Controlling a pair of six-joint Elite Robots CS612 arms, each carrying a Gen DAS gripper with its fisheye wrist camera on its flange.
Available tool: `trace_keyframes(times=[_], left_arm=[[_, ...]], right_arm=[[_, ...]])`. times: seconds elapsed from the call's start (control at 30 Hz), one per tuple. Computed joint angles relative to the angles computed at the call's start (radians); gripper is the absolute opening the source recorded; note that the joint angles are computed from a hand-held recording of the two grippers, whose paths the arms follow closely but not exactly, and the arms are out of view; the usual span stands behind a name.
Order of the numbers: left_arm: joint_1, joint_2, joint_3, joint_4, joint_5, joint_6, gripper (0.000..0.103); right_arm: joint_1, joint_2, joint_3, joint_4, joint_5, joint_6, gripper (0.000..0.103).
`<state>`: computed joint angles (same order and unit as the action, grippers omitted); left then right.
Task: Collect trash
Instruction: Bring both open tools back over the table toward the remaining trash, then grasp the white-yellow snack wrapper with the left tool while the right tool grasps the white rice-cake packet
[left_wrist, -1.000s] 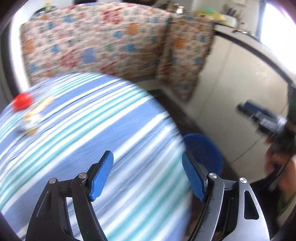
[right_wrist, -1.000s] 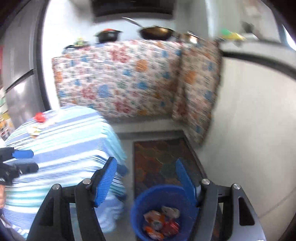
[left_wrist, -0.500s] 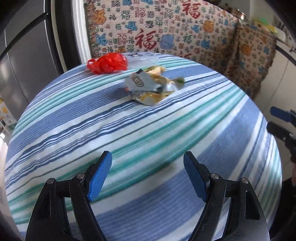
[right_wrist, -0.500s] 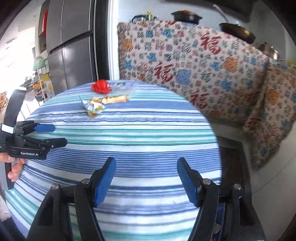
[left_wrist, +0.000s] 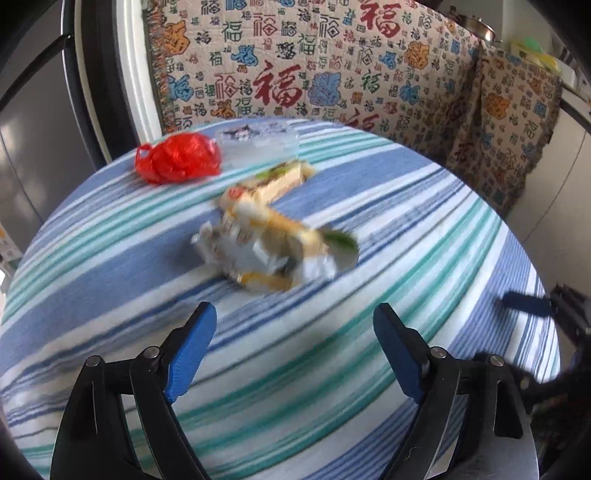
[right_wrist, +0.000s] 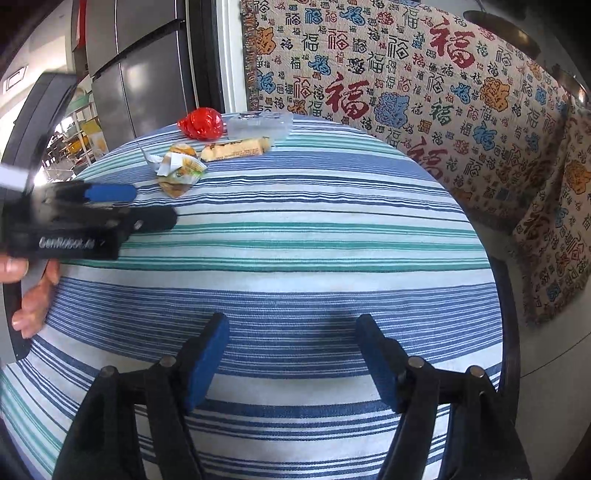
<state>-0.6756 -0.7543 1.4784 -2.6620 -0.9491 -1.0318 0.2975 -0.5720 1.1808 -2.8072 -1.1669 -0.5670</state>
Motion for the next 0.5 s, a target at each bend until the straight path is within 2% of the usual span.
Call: trace_keyframes(times=[0.2, 0.27, 0.33, 0.4, 0.5], left_arm=[[0.022, 0.024, -0.094, 0.19, 0.086, -0.087, 0.09], [0.026, 0.019, -0.081, 0.188, 0.097, -0.102, 0.084], [0.027, 0.003, -0.037, 0.115, 0.079, -0.087, 0.072], [0.024, -0.016, 0.004, 0.065, 0.062, -0.064, 0.066], [0.011, -0.05, 0.059, 0.07, 0.048, -0.043, 0.065]], right_arm=[[0.001, 0.0, -0.002, 0.001, -0.001, 0.001, 0.073], [0.001, 0.0, -0.003, 0.002, -0.001, 0.001, 0.073], [0.0, -0.002, -0.002, 0.006, 0.001, -0.004, 0.073], [0.001, -0.004, -0.003, 0.018, -0.003, -0.011, 0.073], [0.005, -0.009, -0.011, 0.054, -0.021, -0.034, 0.073]])
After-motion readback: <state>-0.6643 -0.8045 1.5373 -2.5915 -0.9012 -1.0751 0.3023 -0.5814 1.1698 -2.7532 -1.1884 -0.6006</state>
